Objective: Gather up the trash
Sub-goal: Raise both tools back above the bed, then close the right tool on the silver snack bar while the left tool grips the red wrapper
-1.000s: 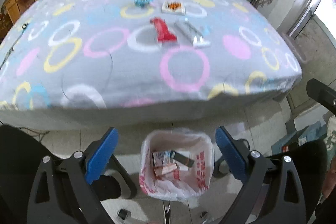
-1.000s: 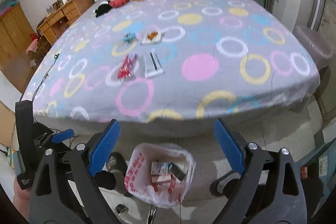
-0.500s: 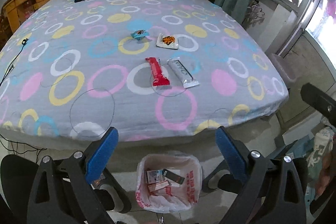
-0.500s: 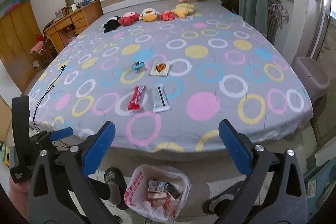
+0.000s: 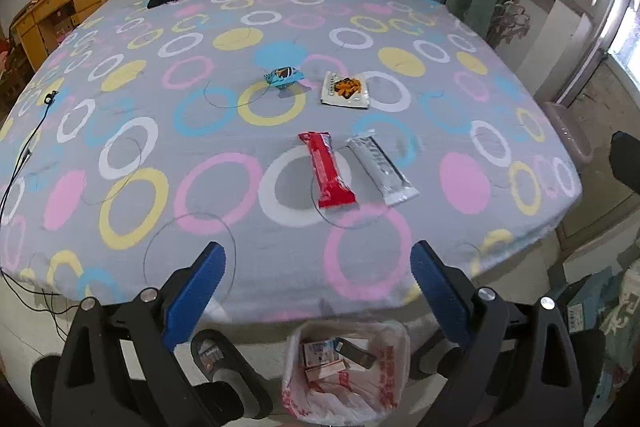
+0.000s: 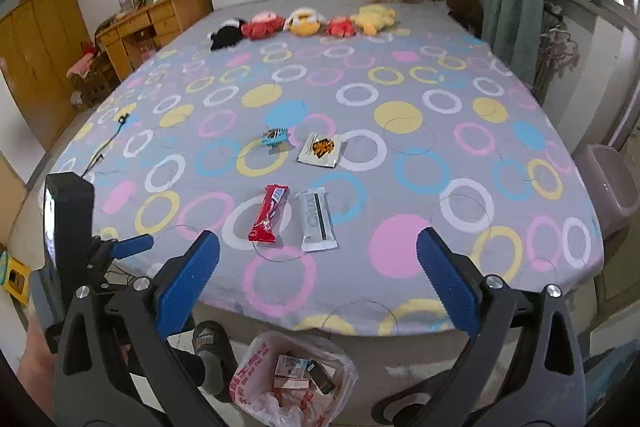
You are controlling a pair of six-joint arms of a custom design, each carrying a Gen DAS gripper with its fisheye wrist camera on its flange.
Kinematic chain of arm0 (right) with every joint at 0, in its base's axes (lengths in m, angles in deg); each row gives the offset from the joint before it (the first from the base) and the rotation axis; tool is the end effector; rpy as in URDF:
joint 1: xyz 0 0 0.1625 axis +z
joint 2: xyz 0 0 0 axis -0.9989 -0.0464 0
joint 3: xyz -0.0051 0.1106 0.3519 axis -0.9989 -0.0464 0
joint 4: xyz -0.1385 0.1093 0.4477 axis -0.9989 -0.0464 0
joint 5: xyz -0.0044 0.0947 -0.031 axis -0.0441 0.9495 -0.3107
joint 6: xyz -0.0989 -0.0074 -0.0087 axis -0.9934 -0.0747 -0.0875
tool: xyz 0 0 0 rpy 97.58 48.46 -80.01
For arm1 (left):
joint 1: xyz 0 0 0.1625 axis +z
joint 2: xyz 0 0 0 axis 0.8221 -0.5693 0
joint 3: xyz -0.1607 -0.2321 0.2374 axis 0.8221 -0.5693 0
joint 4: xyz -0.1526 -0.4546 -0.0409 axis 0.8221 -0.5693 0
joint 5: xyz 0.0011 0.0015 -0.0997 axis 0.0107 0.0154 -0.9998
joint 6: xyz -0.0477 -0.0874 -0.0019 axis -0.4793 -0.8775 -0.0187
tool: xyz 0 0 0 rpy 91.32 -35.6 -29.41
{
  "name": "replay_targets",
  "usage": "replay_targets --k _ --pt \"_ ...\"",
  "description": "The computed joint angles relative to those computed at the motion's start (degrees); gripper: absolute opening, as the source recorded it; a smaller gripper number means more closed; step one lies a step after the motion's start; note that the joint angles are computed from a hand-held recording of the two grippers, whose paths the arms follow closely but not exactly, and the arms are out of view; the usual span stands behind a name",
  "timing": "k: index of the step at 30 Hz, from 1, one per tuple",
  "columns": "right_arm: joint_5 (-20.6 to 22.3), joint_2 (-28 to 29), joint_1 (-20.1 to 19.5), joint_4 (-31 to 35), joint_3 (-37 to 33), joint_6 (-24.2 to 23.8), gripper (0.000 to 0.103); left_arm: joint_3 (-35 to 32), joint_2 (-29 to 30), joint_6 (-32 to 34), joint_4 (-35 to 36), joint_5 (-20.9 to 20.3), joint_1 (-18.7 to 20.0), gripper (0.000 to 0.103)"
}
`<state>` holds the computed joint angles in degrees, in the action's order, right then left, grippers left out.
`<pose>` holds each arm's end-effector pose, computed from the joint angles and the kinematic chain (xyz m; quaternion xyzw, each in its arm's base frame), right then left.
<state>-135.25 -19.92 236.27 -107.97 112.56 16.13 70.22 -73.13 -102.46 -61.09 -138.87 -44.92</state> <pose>0.4768 -0.2215 0.3269 0.1647 -0.8890 0.3081 0.2959 -0.3282 -0.2539 0.3661 0.1723 0.9136 -0.2164 0.2980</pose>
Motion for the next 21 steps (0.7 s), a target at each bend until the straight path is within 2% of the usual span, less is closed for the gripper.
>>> replay_targets --k 7,13,21 --pt "2.9 3.4 -6.1 -2.6 -1.4 -5.4 0.096 0.5 4.2 6.3 -6.1 2.4 6.7 0.091" --pt "5.1 5.7 -12.6 -4.1 -0.9 -7.4 0.096 3.1 6.5 10.9 -12.8 3.8 11.3 0.091" --pt "8.6 8.8 -20.1 -6.4 0.4 -10.0 0.096 5.6 8.2 12.8 -18.9 4.3 16.4 0.091"
